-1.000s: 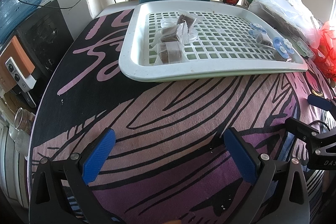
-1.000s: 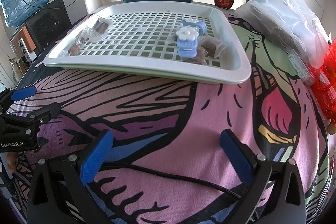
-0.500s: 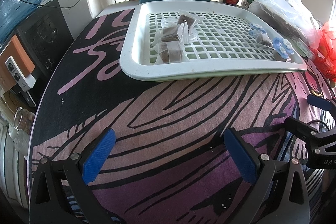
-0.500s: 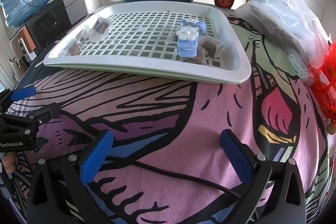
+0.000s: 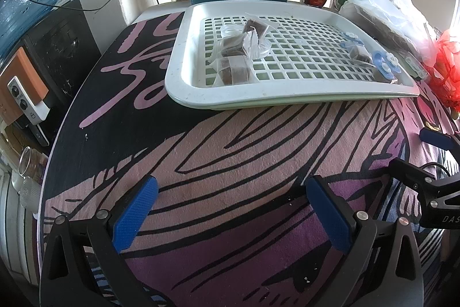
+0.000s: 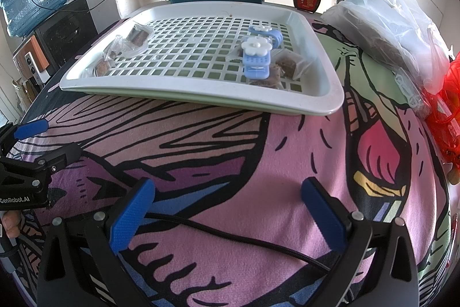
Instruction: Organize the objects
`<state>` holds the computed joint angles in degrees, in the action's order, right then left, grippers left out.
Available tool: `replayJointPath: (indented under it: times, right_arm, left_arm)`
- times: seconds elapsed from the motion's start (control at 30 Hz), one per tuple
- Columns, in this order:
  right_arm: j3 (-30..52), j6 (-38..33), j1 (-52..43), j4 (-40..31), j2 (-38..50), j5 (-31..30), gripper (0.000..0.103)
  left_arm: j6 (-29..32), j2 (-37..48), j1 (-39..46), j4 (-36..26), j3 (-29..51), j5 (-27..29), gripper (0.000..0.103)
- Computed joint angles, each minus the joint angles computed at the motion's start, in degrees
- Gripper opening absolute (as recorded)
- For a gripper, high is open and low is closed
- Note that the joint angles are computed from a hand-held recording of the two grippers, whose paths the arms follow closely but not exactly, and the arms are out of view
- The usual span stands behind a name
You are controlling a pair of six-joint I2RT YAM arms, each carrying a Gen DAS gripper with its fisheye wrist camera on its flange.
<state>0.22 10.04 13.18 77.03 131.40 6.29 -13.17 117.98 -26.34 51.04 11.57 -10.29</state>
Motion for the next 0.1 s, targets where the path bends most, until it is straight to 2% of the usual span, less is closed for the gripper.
replayJointPath:
  times: [0.1]
  right_arm:
    - [0.0,0.0,0.0,0.1,0.1,0.0,0.103]
  left_arm:
    - [-0.1,0.0,-0.1,0.1,-0.1,-0.1,0.103]
